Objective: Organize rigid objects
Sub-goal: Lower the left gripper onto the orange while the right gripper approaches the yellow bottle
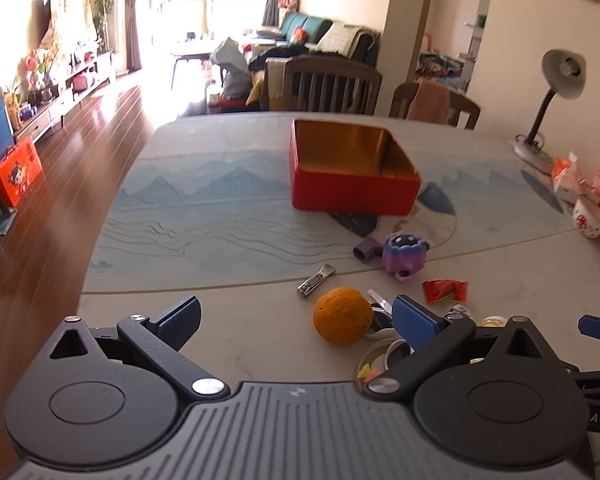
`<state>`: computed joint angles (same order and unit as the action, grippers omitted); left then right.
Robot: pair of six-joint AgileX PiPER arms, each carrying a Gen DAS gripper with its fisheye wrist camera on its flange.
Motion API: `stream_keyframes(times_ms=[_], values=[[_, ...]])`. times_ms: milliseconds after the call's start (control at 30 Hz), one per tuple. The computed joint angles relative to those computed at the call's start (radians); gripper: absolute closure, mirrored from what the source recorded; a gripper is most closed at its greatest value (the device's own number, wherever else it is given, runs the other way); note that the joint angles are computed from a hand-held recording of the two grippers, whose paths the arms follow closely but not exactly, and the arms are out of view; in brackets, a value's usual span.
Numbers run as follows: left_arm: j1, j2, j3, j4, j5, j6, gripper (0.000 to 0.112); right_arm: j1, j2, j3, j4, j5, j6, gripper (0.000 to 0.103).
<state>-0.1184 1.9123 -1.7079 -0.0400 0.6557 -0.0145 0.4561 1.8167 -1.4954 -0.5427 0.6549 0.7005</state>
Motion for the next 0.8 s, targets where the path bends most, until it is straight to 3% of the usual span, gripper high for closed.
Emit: stream_keyframes(times_ms=[67,233,367,800], values=[[-0.013,0.046,-0.044,0.009,-0.016,-0.023,0.010,-0.010,0.030,-0.028,0.010,0.007,-0.014,0.016],[-0.067,0.162,-0.168,0.142,0.029,-0.141,0.010,-0.038,0.081,-0.085,0.100,0.025,-0.113,0.020],[-0.075,0.247,-0.281,0.113,0.081,-0.160,0.010,-0.065,0.104,-0.123,0.218,0.032,-0.203,0.020],[-0.031,0.653,-0.993,-0.060,0.554,-0.282,0.011,-0.156,0.196,-0.256,0.529,0.161,-0.305,0.017]])
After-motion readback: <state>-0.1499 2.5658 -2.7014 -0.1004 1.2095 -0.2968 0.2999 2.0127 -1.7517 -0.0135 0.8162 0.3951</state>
